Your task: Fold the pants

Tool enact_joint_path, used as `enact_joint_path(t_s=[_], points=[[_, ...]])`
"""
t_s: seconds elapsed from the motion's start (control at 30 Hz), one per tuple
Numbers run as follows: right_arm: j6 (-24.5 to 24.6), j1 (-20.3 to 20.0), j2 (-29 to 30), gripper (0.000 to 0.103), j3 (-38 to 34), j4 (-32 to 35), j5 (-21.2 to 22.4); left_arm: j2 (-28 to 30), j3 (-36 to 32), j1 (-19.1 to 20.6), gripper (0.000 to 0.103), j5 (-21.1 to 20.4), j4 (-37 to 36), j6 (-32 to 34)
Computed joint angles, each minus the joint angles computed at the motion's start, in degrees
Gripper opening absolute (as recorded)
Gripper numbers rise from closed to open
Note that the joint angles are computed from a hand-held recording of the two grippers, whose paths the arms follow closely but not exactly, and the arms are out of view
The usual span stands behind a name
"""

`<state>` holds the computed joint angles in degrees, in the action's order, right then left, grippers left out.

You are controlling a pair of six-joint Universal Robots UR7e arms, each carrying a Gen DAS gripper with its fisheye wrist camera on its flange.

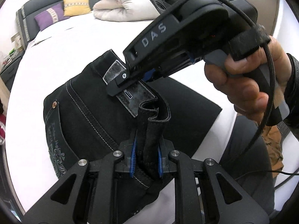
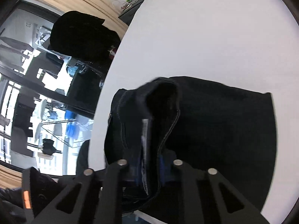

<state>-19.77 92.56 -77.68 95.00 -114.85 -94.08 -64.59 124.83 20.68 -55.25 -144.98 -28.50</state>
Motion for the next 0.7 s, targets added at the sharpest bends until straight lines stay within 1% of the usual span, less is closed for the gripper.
enact_joint_path(t_s=[0.17, 0.33, 0.5, 0.57, 0.6, 0.63, 0.7], points=[[-0.7, -3.2, -1.7, 0.015, -1.2, 0.7, 1.6, 5.7, -4.0, 0.4, 0.016, -1.6, -4.1, 4.4], [-1.1, -7.0, -1.8, 0.015, -4.4, 3.0, 3.1, 13.5, -11.0, 1.4, 0.016, -3.1, -5.7, 8.3], [-1.9, -9.7, -1.1, 0.015, -6.3, 4.5, 3.6, 18.1, -15.2, 2.1, 0.016, -4.5, -5.1, 9.4], [-2.4, -10.9, -0.6, 0.015, -7.3, 6.3, 5.1, 20.1, -17.0, 2.6, 0.016, -4.6, -4.8, 9.8], [-2.8, -11.6, -0.3, 0.015, -7.8, 7.1, 6.1, 19.8, -16.8, 2.9, 0.016, -4.5, -4.5, 9.8], [-2.9, -12.1, 0.0, 0.015, -7.8, 7.4, 7.0, 20.7, -17.5, 3.1, 0.016, -4.4, -4.3, 9.7], [-3.2, -12.9, 0.7, 0.015, -7.9, 7.6, 7.2, 21.2, -18.1, 2.8, 0.016, -4.5, -3.2, 8.6]])
